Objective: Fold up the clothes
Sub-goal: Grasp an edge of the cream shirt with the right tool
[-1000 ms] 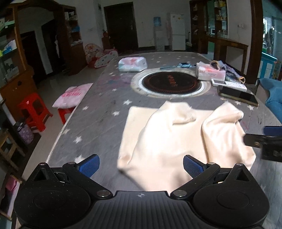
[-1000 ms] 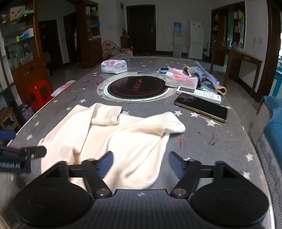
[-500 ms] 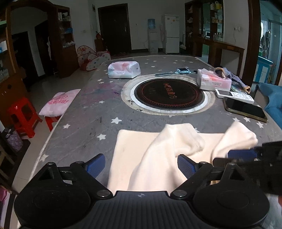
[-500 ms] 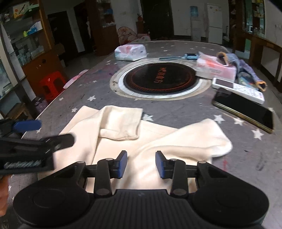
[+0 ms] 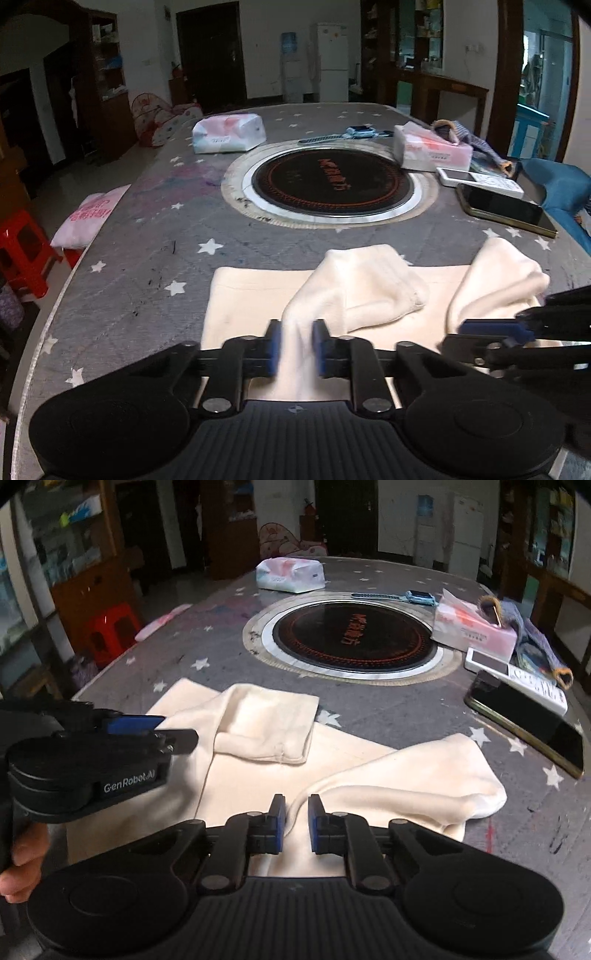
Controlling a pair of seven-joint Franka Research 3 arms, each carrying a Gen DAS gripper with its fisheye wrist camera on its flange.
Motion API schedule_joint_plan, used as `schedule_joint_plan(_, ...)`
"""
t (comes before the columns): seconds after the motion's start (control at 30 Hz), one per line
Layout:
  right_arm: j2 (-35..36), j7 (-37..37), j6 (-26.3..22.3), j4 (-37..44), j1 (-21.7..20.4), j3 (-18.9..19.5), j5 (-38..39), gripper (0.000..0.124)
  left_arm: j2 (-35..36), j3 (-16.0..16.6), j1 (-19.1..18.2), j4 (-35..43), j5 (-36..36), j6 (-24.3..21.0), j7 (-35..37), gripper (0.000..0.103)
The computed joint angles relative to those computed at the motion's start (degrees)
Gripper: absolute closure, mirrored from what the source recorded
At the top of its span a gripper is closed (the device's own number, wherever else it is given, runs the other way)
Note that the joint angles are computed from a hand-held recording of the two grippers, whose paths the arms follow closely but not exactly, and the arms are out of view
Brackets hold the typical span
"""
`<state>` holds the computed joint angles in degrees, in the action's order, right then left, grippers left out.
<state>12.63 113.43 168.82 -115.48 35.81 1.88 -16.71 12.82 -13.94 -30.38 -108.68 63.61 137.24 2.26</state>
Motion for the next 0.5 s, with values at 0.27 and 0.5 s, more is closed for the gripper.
schedule_joint_plan(0.27,-3.9,14.4,2.4,-3.6,2.9,-4.6,-13.9,0.123,-2.9,-0.5,0.8,-2.8,0.8,1.8,-2.5,0.089)
schedule_joint_plan(0.5,-16.2,41.4,3.9,-13.9,-0.4,-5.3,-40.3,0.123,-2.0,-0.9,0.6,-1.6,2.1,-0.2,-3.7,0.048)
